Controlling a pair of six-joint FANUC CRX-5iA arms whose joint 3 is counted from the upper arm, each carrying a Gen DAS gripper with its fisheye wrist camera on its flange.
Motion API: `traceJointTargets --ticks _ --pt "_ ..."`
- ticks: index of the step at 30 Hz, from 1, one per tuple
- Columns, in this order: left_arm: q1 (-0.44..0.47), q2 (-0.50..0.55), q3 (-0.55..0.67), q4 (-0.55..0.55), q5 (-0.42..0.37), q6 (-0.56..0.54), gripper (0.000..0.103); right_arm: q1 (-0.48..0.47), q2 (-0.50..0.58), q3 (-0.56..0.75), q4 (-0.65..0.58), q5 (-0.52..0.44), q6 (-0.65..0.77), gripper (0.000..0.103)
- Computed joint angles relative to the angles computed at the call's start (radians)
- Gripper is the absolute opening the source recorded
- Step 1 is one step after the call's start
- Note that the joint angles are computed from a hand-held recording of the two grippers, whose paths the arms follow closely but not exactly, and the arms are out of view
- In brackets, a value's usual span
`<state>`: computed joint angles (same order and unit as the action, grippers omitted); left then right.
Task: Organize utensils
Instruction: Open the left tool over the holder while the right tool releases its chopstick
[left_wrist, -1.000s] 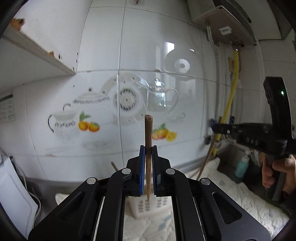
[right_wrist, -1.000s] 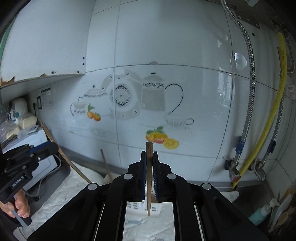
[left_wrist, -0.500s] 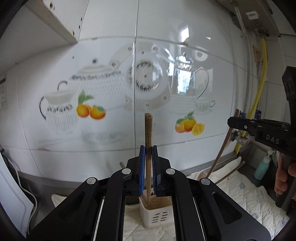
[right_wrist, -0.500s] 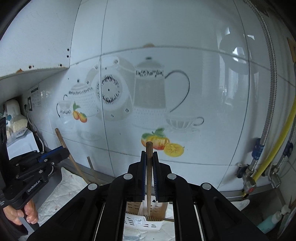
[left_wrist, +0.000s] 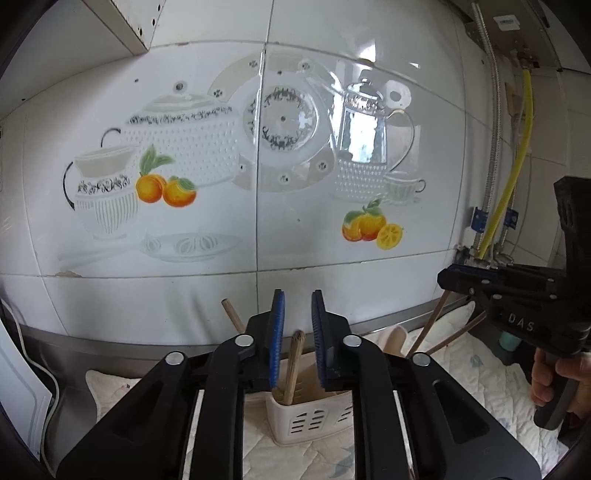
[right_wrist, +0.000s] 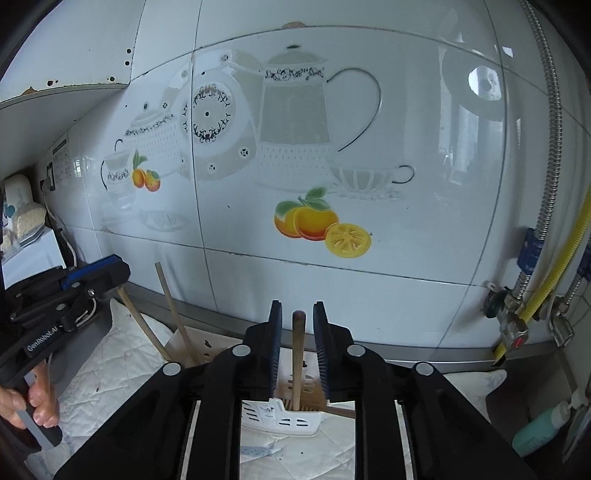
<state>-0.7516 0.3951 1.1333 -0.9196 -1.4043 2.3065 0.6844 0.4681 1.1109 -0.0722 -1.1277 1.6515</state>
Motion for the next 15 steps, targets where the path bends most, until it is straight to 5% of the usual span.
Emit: traceJointTargets --ticks 9,15 --pt "-0.125 -0.027 0.024 -0.118 -0.06 0.019 0.032 -0.01 -0.211 -0.269 0.013 0.119 0.004 0.035" --pt "-0.249 -0.089 -0.076 -0.164 -0.097 0.113 0.038 -0.009 -0.414 -0.514 0.001 0.179 0.016 0.046"
